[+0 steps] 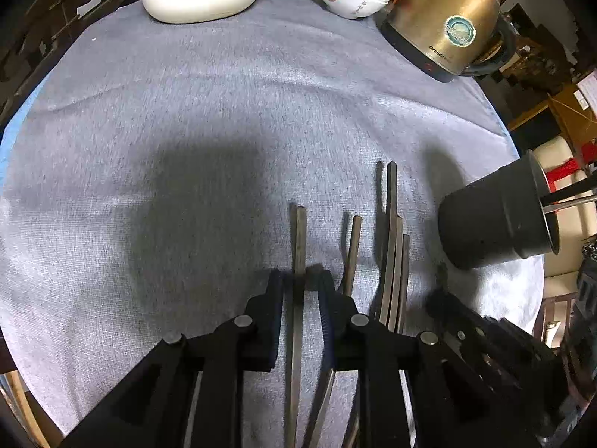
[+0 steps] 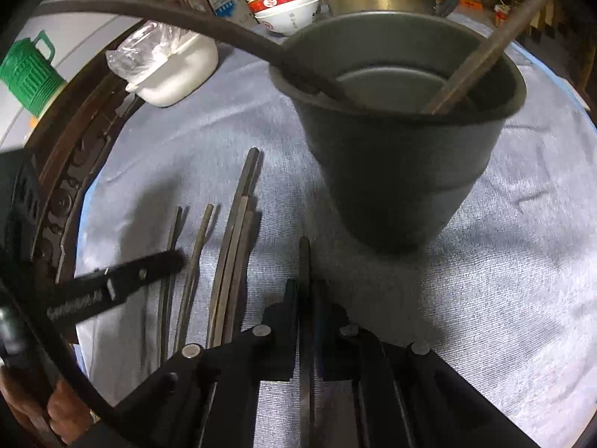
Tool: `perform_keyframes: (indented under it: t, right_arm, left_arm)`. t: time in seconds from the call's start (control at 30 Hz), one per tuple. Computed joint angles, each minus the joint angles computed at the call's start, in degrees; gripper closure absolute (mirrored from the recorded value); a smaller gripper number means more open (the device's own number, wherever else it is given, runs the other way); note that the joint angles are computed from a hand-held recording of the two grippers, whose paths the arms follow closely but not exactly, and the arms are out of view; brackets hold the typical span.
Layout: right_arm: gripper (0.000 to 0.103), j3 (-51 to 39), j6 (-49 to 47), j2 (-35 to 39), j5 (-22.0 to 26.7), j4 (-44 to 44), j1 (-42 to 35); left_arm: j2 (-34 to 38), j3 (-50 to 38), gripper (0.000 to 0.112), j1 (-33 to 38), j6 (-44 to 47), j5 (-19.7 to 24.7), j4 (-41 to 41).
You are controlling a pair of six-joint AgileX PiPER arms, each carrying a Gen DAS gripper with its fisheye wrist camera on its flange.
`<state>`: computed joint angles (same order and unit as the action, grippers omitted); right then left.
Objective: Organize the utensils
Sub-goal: 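Grasp a chopstick with the right tool while the left tool grasps another, then raise both chopsticks above the gray holder and open both tools to release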
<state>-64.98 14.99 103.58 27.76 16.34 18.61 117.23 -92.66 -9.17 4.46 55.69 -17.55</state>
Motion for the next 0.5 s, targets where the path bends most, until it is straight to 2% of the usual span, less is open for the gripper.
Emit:
perform_keyframes:
  t: [0.03,0.07,0.17,0.27,0.5]
  right_arm:
    - [0.097,0.8,-1.8,-0.6,-0.7,1.7,-0.3]
    - [0.097,2.4,-5.2,-2.2,-1.9,5.1,-0.7]
    - [0.097,6.1,-8.8,-7.2,-4.3,7.6,-1.1]
    - [0.097,9.4,-12.5,-13.4,-5.6,9.8,-1.5]
    - [0.097,16.7,-16.3,-28.7,-7.8,11.5,-1.9]
  left_arm:
    - [-0.1,0.2,0.106,-0.1,-0.1,-0.5,0.3]
    - [-0.6,1.1,0.107,-0.2,0.7,-1.3,0.3]
    - [-4.4,5.6,0.107,-0.6,1.2,-4.0,1.2]
    - [-10.5,10.6,0.107,-0.2,3.8,-6.6,-1.3]
    - [-24.5,17.2,0.107,2.0,10.9,-7.0,-7.1]
